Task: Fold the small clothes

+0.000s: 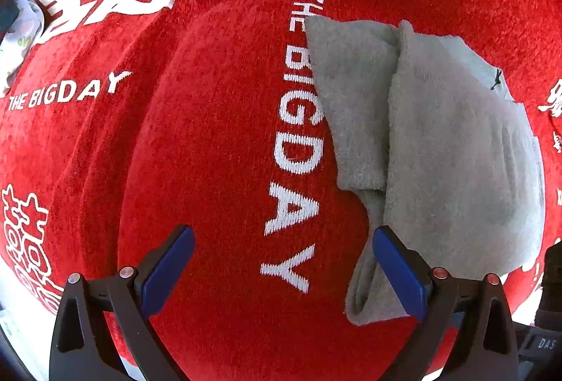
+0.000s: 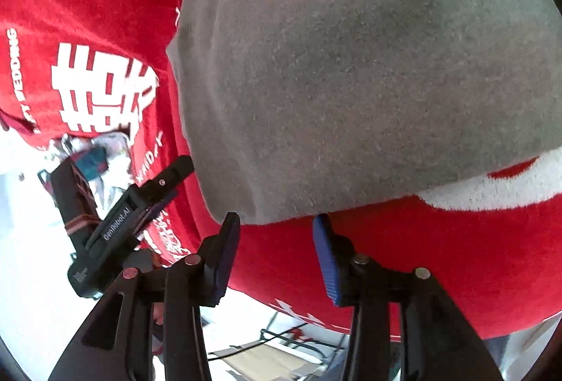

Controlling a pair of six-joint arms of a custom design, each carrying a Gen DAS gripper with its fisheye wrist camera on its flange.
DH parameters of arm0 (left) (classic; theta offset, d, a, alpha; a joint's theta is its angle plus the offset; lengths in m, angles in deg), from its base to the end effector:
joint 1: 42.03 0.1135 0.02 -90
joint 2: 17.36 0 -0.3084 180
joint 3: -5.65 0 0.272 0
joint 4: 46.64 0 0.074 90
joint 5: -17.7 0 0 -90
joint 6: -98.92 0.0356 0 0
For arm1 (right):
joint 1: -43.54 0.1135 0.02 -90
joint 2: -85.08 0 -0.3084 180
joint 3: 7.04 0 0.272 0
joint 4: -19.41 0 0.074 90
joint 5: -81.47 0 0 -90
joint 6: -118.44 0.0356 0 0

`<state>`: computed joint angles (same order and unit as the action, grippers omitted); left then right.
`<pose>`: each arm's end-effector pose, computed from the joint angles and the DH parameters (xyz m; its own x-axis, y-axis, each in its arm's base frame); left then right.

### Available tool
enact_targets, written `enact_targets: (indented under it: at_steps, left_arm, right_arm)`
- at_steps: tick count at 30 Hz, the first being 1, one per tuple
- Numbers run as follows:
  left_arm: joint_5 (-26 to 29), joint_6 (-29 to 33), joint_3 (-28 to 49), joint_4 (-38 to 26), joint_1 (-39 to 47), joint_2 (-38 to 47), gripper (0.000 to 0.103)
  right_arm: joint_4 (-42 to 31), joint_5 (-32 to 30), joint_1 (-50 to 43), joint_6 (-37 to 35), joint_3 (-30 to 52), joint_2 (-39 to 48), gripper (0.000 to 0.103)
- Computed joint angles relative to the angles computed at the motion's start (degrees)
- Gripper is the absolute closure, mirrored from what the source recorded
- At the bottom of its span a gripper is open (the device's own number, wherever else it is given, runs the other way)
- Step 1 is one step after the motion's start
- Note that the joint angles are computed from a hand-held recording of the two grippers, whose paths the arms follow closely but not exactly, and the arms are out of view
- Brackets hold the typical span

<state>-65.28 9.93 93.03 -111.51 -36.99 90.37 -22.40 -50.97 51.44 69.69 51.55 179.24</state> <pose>0.3770 0.0289 0.2037 -0.9939 -0.0701 -0.0855 -0.0595 0.9910 -0.1203 0.2795 0.0630 0.1650 -0.8899 0.3678 0.2699 0.4513 0.6228 0.6392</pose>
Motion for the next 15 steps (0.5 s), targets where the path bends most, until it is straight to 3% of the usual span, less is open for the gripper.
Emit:
enact_targets:
  at_steps: [8, 15]
  left_arm:
    - [4.48, -0.30, 1.29, -0.13, 0.80, 1.34, 0.001]
    - [12.55, -3.89, 3.83, -1.35, 2.02, 4.53, 0.001]
  right_arm:
    - [12.99, -2.18, -1.83, 10.63, -6.64, -1.64, 0.056]
    - [34.73, -3.40, -2.03, 27.45, -14.29, -0.79, 0.054]
